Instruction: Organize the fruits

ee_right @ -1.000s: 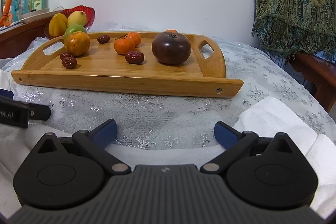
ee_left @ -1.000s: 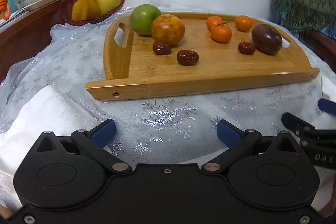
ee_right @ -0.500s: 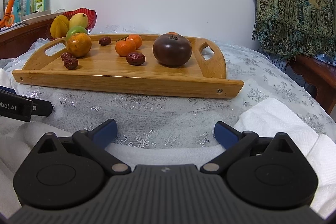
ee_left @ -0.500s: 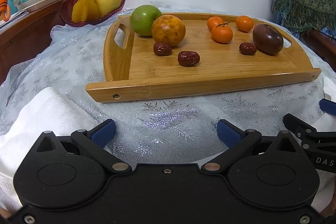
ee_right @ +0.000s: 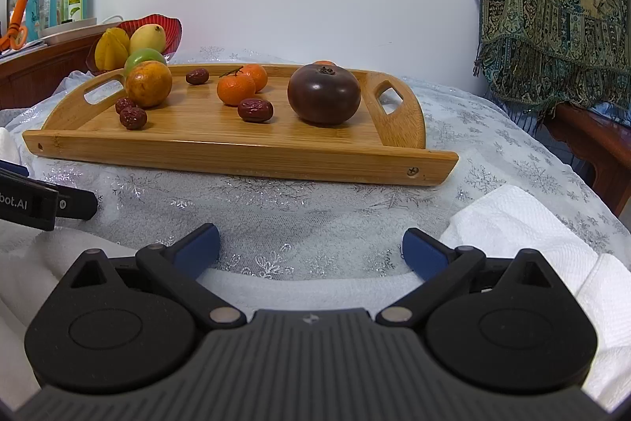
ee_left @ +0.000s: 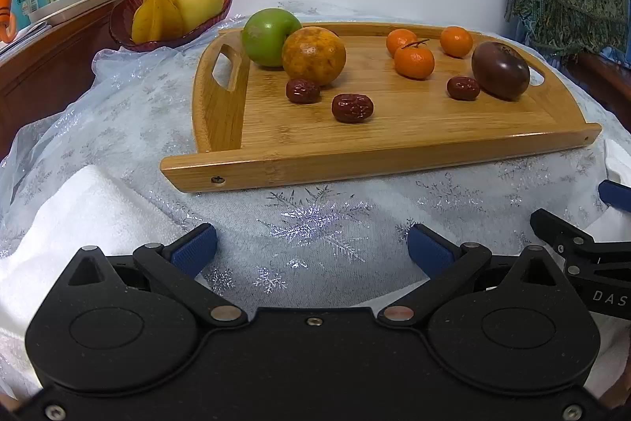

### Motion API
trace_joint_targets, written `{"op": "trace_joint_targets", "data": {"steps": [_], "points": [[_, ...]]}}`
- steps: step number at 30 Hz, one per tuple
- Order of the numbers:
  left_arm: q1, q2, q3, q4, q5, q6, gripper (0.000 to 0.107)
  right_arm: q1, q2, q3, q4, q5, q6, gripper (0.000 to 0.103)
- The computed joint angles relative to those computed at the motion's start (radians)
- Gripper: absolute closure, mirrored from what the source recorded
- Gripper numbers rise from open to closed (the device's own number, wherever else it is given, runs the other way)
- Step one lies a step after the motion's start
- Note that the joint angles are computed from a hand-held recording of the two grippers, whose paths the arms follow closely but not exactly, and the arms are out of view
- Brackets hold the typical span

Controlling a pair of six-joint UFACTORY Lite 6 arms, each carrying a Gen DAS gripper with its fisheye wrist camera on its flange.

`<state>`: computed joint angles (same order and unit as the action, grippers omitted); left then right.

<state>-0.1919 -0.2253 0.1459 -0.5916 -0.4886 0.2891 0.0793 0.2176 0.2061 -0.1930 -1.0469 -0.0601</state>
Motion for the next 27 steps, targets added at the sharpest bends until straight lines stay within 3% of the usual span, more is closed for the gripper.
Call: {"op": "trace_joint_targets", "data": {"steps": [27], "points": [[0.003,0.001,-0.008,0.025,-0.013,-0.01,0.004,0.003,-0.003,-0.001,0.004,0.002,-0.002,0.0]]}}
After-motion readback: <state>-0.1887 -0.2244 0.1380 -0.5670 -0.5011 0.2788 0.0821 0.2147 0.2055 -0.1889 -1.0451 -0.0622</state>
